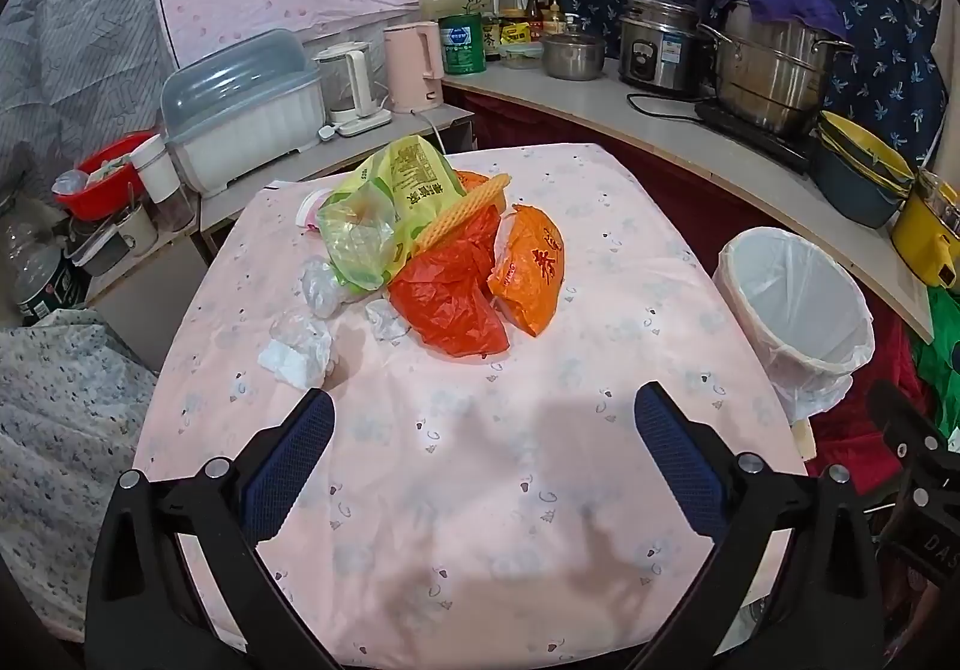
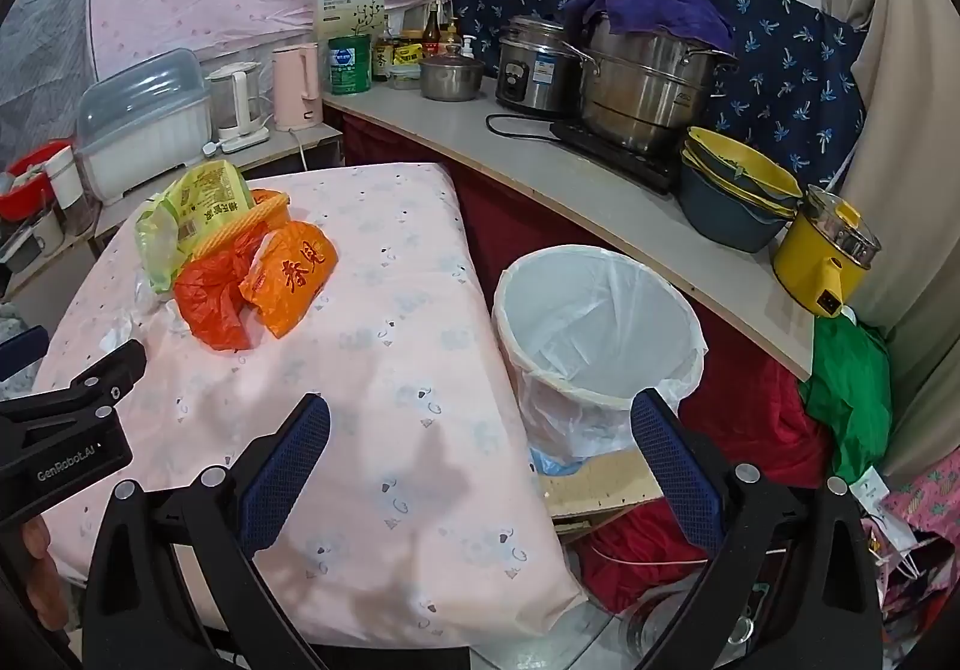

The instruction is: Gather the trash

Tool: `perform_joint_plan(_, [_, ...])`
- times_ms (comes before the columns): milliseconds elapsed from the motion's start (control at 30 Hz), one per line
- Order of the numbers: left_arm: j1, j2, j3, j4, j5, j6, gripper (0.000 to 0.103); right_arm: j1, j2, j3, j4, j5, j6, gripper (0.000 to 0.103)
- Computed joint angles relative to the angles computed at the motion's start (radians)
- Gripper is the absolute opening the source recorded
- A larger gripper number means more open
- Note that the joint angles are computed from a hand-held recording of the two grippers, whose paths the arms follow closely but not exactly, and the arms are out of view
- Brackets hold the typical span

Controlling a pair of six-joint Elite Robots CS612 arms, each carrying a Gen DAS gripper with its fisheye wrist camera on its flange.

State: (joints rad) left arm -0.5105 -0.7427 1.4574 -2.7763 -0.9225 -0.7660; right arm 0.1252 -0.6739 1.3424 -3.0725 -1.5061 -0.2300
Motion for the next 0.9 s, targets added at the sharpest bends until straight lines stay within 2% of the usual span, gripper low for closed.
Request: perform_joint_plan(900, [0.002, -0.003, 0.001, 0.002, -0.01, -0.005, 0.096, 0.001, 0.004, -0.005, 0.003, -0.003, -0.003, 0.096])
